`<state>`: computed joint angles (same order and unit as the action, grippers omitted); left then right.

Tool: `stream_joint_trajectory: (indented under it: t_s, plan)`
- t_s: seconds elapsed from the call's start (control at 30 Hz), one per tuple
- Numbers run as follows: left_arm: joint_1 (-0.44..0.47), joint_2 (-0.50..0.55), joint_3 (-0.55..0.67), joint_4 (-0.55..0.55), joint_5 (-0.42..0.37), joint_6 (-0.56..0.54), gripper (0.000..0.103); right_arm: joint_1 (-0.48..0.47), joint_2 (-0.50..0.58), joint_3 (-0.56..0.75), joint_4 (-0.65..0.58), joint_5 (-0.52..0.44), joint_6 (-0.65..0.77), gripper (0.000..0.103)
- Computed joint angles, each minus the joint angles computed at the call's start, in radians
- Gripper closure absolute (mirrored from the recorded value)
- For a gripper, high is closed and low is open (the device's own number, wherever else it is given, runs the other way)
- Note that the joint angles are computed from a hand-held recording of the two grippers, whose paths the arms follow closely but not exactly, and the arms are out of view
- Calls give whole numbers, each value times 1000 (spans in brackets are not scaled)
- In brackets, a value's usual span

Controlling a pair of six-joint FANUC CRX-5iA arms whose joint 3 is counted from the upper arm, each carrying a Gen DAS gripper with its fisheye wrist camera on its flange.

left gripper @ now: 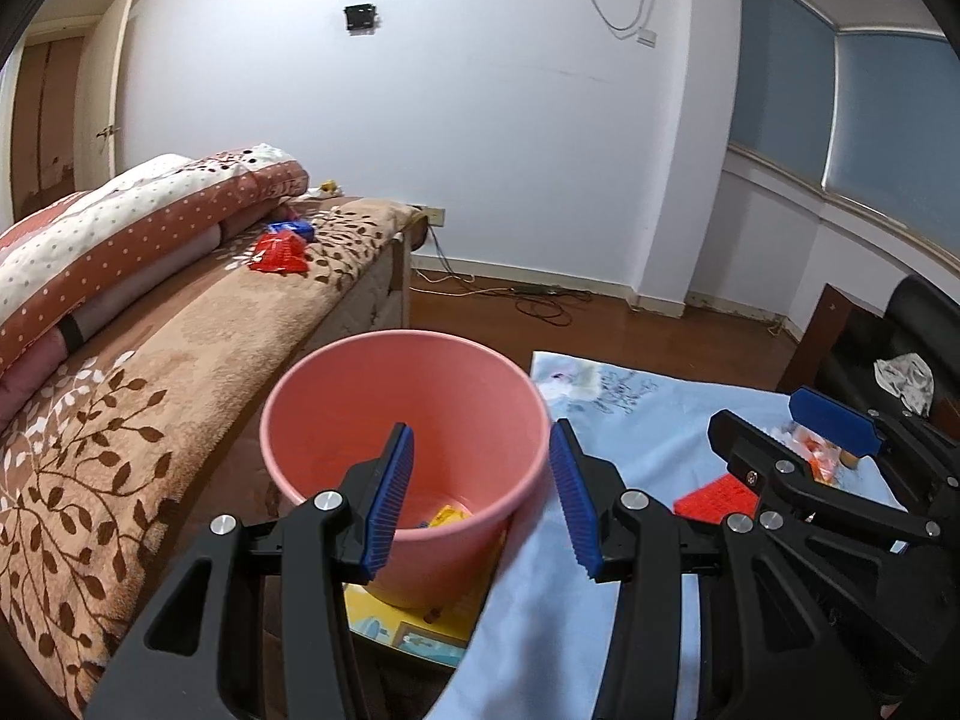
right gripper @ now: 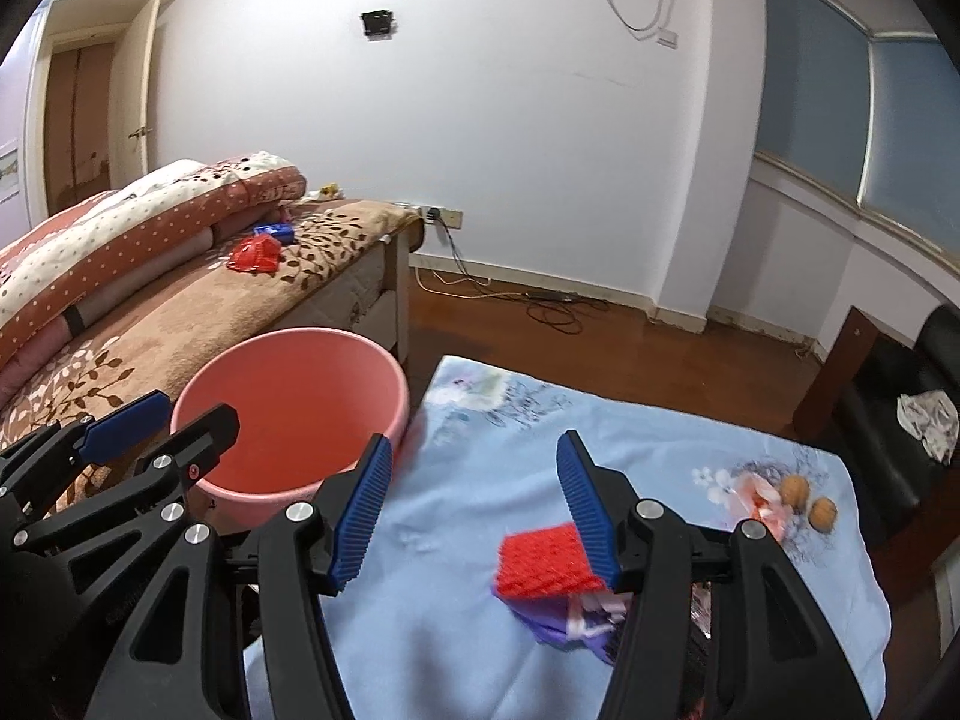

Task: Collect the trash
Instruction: 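Move both tools back over the trash pile on the table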

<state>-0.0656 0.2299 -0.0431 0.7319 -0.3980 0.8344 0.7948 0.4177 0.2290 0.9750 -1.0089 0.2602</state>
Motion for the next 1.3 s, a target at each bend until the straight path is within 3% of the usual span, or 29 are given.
stream_joint_trajectory:
  t_s: [0.47, 0.9, 1.3]
  plan:
    - [-51, -9, -2, -56, -19, -10, 55, -14, -91, -130, -7, -4, -95, 46]
    - [-100, 8, 67, -254, -92, 123, 55, -25, -202, -268, -33, 16, -188, 46]
    - [-124, 19, 84, -282, -111, 117, 55, -36, -259, -344, -55, 9, -237, 46]
